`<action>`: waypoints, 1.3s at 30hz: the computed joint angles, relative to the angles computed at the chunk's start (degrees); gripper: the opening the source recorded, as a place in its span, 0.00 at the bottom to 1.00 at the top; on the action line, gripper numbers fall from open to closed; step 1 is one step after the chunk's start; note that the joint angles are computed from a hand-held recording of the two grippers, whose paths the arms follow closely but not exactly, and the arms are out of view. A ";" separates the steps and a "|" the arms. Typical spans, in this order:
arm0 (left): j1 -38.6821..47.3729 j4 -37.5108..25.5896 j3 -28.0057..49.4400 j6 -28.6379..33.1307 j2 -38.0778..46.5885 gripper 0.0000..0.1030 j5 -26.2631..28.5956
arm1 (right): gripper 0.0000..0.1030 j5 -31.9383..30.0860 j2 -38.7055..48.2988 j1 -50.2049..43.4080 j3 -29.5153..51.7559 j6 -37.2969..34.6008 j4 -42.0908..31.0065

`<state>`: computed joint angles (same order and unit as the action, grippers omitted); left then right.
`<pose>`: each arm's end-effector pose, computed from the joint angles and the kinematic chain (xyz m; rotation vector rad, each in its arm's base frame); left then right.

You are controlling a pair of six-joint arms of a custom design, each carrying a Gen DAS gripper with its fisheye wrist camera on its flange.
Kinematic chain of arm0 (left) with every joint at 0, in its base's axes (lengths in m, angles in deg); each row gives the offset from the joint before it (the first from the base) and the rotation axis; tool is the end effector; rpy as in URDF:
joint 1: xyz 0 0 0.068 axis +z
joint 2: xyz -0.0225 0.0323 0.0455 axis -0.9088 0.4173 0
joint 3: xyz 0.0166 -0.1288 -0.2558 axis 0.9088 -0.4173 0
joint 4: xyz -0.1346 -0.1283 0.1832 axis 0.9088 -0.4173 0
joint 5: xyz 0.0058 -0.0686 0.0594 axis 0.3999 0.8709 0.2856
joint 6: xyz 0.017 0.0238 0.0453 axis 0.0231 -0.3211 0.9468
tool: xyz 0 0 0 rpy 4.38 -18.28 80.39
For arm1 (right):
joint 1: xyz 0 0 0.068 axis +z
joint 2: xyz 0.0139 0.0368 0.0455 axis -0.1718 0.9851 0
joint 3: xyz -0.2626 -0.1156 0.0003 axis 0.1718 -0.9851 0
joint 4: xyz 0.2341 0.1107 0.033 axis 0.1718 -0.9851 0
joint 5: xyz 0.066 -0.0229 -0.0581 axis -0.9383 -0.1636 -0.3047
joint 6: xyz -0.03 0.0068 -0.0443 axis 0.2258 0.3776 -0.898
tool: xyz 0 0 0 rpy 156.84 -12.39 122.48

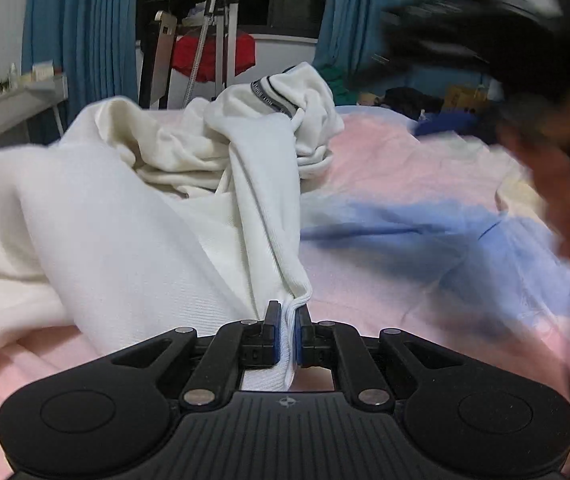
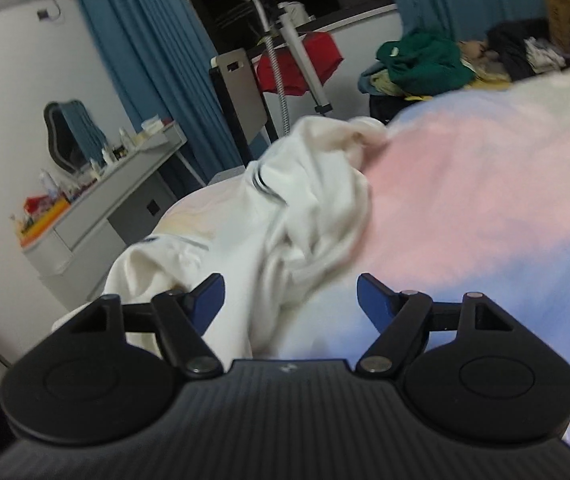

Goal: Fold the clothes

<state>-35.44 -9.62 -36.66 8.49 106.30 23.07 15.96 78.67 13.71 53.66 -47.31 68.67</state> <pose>0.1187 0.0465 0.1738 0.1220 2.2289 -0.1703 0.2757 0.1229 0.2586 0.0006 2.1227 0.5848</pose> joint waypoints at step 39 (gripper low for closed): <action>9.08 -3.68 7.25 7.47 21.34 0.07 17.62 | 0.09 -2.77 7.08 -33.36 -2.80 2.39 -9.43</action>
<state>-26.36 -13.30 -29.42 15.96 127.64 40.69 13.19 85.76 -19.65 50.87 -44.91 59.24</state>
